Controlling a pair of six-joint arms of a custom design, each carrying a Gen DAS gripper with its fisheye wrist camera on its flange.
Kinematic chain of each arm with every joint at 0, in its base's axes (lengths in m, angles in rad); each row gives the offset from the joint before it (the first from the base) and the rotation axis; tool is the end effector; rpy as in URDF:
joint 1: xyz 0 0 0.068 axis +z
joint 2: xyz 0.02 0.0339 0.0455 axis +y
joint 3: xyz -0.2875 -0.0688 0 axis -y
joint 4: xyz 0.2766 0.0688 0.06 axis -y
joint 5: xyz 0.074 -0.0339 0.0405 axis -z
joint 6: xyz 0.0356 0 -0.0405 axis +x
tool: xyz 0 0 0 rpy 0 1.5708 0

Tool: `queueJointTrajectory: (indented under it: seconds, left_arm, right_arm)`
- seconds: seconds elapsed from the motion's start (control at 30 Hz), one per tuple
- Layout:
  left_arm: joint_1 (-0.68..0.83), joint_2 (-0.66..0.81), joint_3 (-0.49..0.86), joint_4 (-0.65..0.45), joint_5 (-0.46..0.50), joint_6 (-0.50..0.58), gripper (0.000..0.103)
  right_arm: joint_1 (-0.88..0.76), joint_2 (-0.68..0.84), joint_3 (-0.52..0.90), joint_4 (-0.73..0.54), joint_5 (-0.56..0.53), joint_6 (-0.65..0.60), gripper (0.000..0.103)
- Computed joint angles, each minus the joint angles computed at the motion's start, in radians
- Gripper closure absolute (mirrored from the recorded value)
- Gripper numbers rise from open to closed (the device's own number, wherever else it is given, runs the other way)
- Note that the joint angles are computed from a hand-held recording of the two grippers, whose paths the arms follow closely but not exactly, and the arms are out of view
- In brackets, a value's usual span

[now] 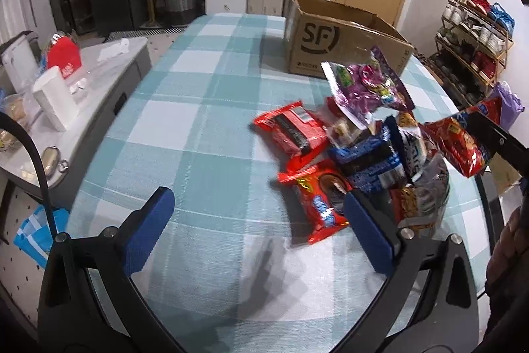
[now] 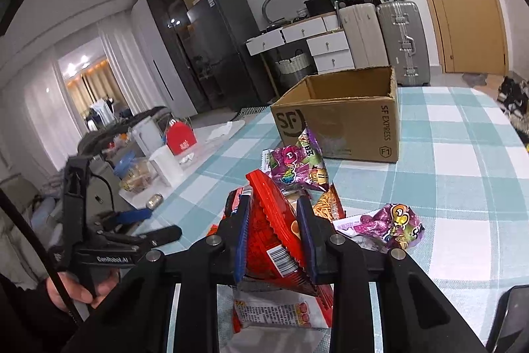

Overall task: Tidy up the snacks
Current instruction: 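Lift the red bag with the right gripper while the left gripper grasps a red Oreo pack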

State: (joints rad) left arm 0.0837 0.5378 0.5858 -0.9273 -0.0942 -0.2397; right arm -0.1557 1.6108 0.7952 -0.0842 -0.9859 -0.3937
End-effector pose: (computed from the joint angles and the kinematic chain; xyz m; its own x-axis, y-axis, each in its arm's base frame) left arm 0.1156 0.0131 0.2497 -0.7117 -0.2969 -0.6367 -0.3212 0.9436 -0.0810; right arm 0.3237 -0.0208 0.1671 -0.5509 -0.1279 -0.8247 -0.6907 0.6245 0.3645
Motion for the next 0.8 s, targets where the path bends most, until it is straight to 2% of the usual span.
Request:
queueJointTrajectory:
  seconds: [0.27, 0.4, 0.5, 0.6, 0.7, 0.8]
  left_arm:
    - [-0.109, 0.145, -0.003, 0.088, -0.008, -0.073, 0.001]
    - [-0.162, 0.229, 0.004, 0.134, -0.046, -0.108, 0.001]
    - [-0.172, 0.294, 0.017, 0.140, -0.064, -0.136, 0.001]
    - [-0.152, 0.315, 0.025, 0.150, -0.027, -0.138, 0.001]
    - [-0.181, 0.348, 0.033, 0.146, -0.077, -0.147, 0.001]
    - [-0.162, 0.346, 0.021, 0.155, -0.041, -0.136, 0.006]
  right_arm:
    - [-0.041, -0.016, -0.009, -0.008, -0.035, -0.011, 0.076]
    - [-0.055, -0.009, 0.003, -0.042, -0.057, -0.021, 0.076]
    - [-0.072, -0.006, -0.001, -0.030, -0.060, -0.018, 0.076]
    - [-0.084, -0.008, -0.005, -0.022, -0.054, -0.018, 0.076]
    - [-0.089, -0.003, -0.007, -0.012, -0.048, -0.009, 0.076]
    - [-0.086, 0.001, -0.005, -0.004, -0.050, 0.001, 0.076]
